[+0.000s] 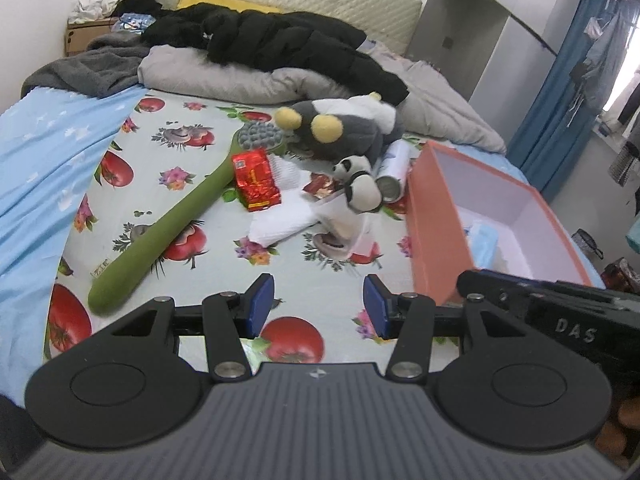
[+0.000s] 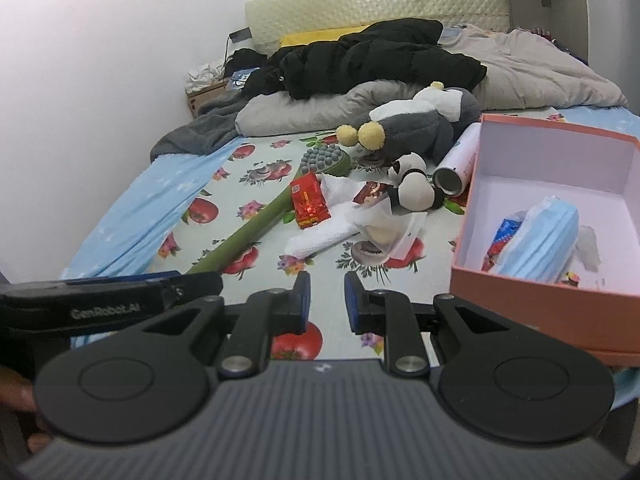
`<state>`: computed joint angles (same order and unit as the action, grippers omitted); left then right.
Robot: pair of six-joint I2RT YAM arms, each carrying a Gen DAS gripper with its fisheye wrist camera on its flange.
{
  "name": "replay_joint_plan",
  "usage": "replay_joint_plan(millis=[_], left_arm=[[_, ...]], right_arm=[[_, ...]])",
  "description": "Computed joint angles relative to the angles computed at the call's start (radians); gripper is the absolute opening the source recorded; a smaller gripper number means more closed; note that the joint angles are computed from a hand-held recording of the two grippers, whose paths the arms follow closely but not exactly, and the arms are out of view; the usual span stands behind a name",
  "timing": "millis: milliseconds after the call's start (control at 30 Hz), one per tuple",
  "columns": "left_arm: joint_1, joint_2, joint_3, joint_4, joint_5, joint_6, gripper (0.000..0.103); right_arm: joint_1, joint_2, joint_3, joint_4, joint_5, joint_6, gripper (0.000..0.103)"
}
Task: Organize soft objects
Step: 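Close the right tool on the clear plastic bag while the left tool approaches the red tea packet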
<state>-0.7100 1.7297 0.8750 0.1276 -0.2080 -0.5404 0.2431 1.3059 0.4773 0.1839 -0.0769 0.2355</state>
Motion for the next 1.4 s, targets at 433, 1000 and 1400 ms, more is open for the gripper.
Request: replay_joint_plan(millis=[433,1000,1400], left_arm=[[0.112,0.280,0.193,0.038,0.064,0.071,0.055],[0.213,0.697,0.633,-0.049,0.137,0.123,0.055],[0.234,0.885,0.880,-0.103,0.158,0.145,0.055]], right_arm=[[-0.059,0.354,0.218,0.096,-0.032,-0.012,0.024],[-0.051,0.816,0.657,-0.012,0.045,-0.024,0.059],[-0.034,1.086,0.938,-0.102,0.138,-0.099,0.058]])
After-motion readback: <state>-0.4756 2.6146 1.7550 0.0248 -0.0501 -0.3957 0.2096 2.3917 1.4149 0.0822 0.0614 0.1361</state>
